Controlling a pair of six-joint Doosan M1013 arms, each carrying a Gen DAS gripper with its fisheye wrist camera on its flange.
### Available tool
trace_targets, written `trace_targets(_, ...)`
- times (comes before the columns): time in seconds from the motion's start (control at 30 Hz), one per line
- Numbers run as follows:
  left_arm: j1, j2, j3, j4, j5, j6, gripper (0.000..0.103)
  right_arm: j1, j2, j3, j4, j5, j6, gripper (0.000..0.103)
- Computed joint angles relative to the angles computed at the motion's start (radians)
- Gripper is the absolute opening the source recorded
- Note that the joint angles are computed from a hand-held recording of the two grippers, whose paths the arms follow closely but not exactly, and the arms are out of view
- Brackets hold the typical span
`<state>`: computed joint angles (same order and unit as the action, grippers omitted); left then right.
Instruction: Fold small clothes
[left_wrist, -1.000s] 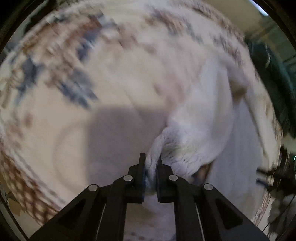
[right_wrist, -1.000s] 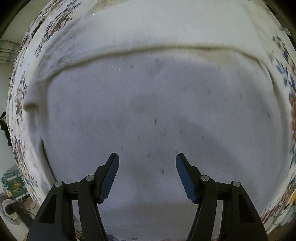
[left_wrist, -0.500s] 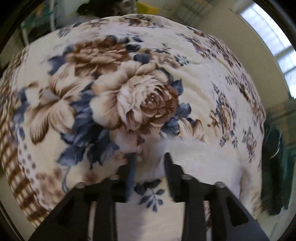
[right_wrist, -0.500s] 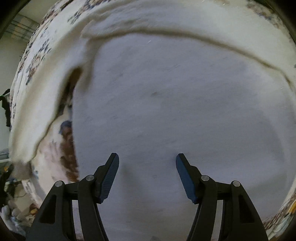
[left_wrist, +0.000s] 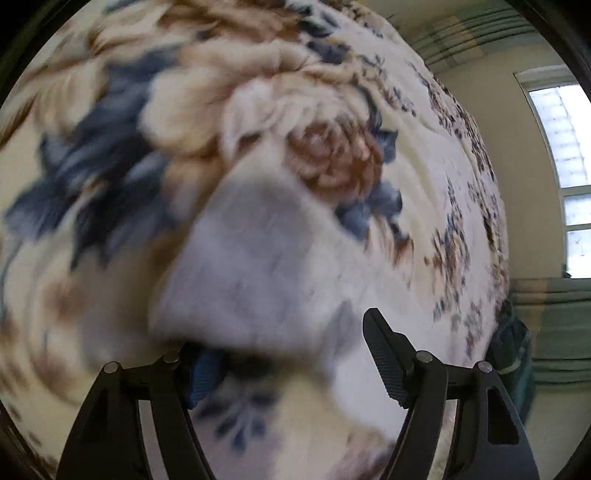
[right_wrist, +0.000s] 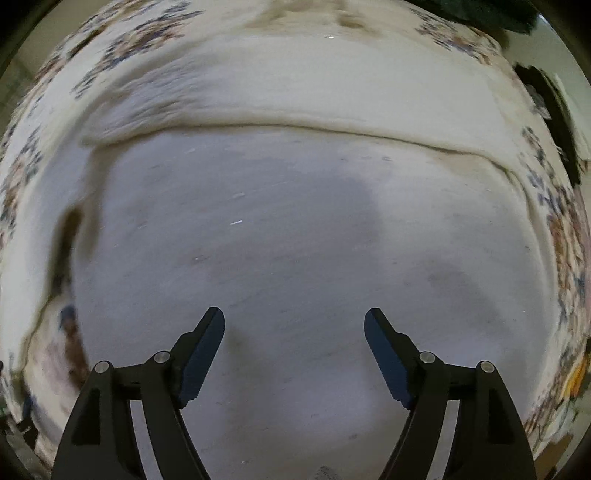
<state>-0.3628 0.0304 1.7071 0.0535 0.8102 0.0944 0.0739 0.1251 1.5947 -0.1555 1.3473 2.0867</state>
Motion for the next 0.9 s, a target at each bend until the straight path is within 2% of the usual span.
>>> trace_targets(0.03, -0.008, 0.012, -0.022, 0.059, 0.026, -0.013, 0.019, -0.011, -0.008, 0.005, -0.002, 0.002, -0.006, 0.08)
trace_targets(0.07, -0.009, 0.03, -0.049, 0.078, 0.068, 0.012, 0.007, -0.03, -0.023, 0.014, -0.008, 0.005, -0.021, 0.08)
trace_targets(0.27, -0.064, 0.086, -0.222, 0.3, 0.245, 0.118, 0.006, -0.116, -0.084, 0.034, -0.001, 0.001, -0.096, 0.08)
trace_targets(0.37, -0.106, 0.117, -0.33, 0.377, 0.302, 0.192, 0.006, -0.183, -0.102, 0.033, 0.018, 0.004, -0.144, 0.08)
trace_targets(0.53, -0.209, 0.229, -0.576, 0.46, 0.386, 0.4, 0.006, -0.27, -0.095, 0.015, -0.047, 0.001, -0.216, 0.08)
trace_targets(0.57, -0.225, 0.253, -0.617, 0.459, 0.394, 0.435, 0.006, -0.307, -0.093, 0.012, -0.036, -0.006, -0.239, 0.08)
trace_targets(0.63, -0.266, 0.314, -0.72, 0.43, 0.397, 0.527, 0.006, -0.347, -0.072, -0.006, -0.013, -0.015, -0.256, 0.08)
trace_targets(0.77, -0.335, 0.452, -0.929, 0.342, 0.435, 0.684, 0.006, -0.486, -0.054, -0.036, 0.076, -0.042, -0.347, 0.08)
trace_targets(0.8, -0.356, 0.506, -1.009, 0.297, 0.451, 0.738, 0.006, -0.496, -0.039, -0.052, 0.09, -0.054, -0.348, 0.08)
trace_targets(0.87, -0.39, 0.593, -1.143, 0.251, 0.495, 0.81, 0.006, -0.566, -0.03, -0.077, 0.115, -0.057, -0.392, 0.08)
trace_targets(0.9, -0.413, 0.659, -1.245, 0.217, 0.523, 0.859, 0.007, -0.6, -0.028, -0.087, 0.13, -0.052, -0.409, 0.08)
